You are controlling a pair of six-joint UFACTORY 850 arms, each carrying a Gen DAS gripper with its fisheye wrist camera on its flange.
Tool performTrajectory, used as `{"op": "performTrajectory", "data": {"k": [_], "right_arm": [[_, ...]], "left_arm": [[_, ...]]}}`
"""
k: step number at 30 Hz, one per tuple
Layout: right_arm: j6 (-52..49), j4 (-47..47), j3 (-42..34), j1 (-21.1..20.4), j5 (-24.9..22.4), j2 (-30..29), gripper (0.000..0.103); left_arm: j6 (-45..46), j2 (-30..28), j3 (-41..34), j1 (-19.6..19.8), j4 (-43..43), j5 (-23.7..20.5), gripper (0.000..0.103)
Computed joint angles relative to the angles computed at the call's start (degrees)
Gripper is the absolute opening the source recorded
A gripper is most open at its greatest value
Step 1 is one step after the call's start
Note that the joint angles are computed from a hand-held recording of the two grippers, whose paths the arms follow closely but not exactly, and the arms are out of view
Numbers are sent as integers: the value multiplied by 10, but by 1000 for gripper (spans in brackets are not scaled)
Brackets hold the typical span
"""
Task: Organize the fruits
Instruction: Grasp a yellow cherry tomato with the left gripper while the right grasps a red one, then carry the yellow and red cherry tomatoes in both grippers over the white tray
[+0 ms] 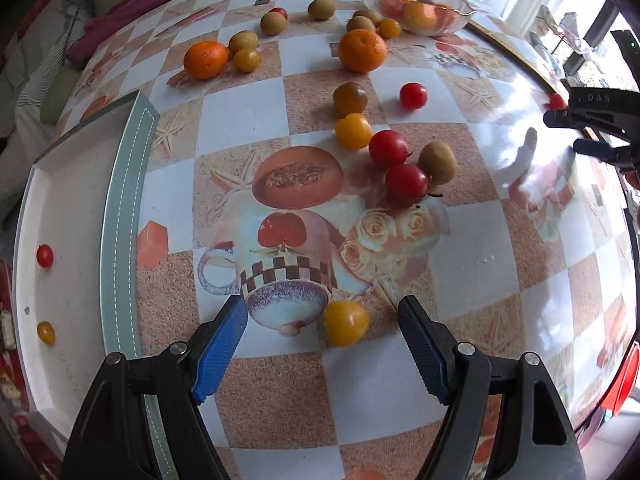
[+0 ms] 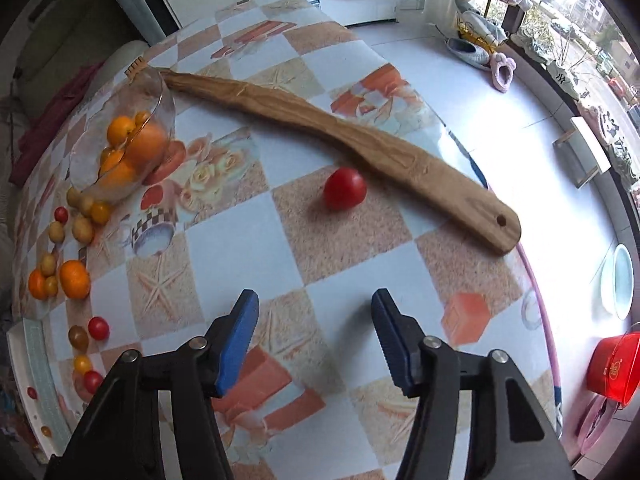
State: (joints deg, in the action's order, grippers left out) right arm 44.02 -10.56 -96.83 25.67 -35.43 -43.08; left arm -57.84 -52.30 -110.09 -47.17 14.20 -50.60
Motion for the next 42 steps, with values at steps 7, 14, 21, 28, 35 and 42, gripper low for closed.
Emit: {"op": "performTrajectory", "data": {"k": [7,14,21,28,35,42], "right_arm": [[2,-40,-53,-9,5,-37,56],[12,-58,-94,-17,-9,-62,19],[-39,-12,-72,-12,6,-45,19],[-96,45,-6,11,23,1,19],[-131,121,53,29,32,47,19],[-163,167,83,50,24,75,19]], "left_arm": [[-30,-21,-30,-3,14,-9,79],[-39,-20,-33,-6,7,-5,69],[-31,-13,-25,-6,-1,1,57],[-12,13,12,3,-14,22,33],[20,36,45,5,-31,45,22],[10,69,77,5,-14,64,22]]}}
